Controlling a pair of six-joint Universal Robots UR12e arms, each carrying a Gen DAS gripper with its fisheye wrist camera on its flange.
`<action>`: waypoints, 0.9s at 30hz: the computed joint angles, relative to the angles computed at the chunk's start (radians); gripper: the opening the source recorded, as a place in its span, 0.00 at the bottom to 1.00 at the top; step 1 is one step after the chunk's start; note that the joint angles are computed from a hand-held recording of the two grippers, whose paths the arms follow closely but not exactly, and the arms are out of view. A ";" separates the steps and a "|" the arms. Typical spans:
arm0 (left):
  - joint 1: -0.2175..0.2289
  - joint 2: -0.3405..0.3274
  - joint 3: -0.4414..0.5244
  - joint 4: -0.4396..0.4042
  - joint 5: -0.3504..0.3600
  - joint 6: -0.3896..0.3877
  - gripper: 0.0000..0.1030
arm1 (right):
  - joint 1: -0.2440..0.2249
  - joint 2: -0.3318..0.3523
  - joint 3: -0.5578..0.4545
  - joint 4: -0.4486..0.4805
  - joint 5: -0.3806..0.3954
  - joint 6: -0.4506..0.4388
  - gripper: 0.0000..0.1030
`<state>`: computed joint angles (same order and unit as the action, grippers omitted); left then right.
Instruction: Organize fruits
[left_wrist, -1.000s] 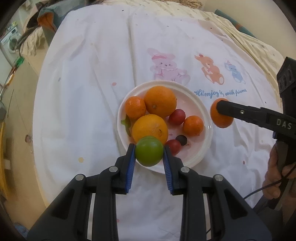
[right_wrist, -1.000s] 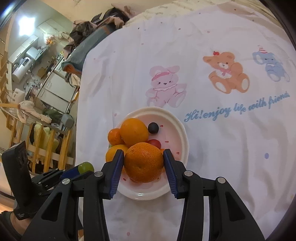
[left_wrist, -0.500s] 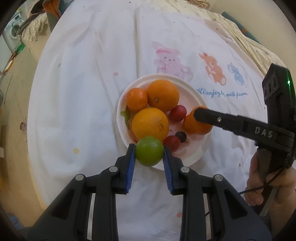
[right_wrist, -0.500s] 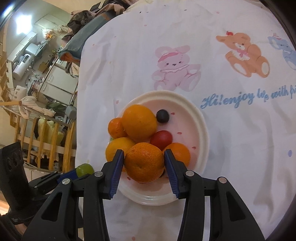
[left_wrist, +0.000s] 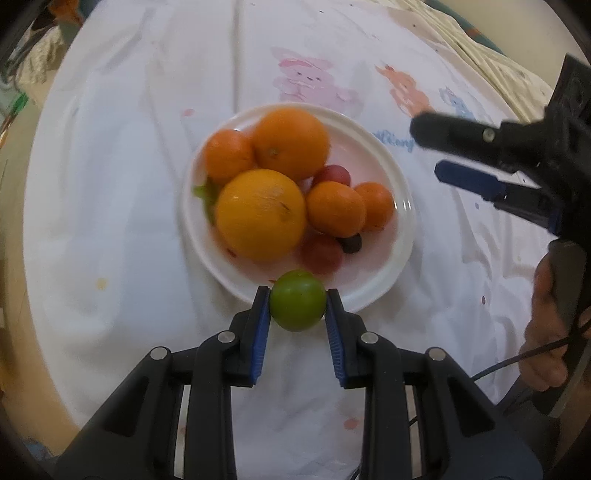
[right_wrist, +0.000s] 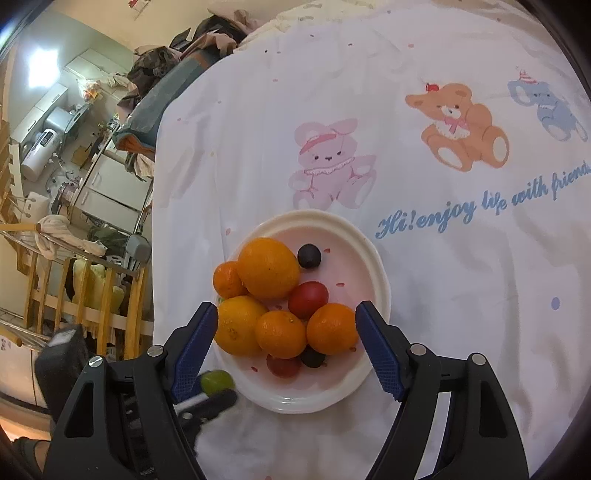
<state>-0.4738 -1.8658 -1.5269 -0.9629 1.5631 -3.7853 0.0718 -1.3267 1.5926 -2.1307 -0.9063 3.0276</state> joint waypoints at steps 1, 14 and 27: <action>-0.001 -0.003 0.002 0.003 -0.001 0.003 0.25 | -0.001 -0.002 0.002 0.000 -0.001 0.000 0.77; -0.006 -0.013 0.005 0.033 0.039 -0.001 0.67 | -0.016 -0.006 0.004 -0.012 0.019 0.032 0.77; -0.033 0.043 -0.025 0.033 0.275 -0.055 0.73 | -0.026 -0.047 0.037 -0.059 -0.005 0.049 0.79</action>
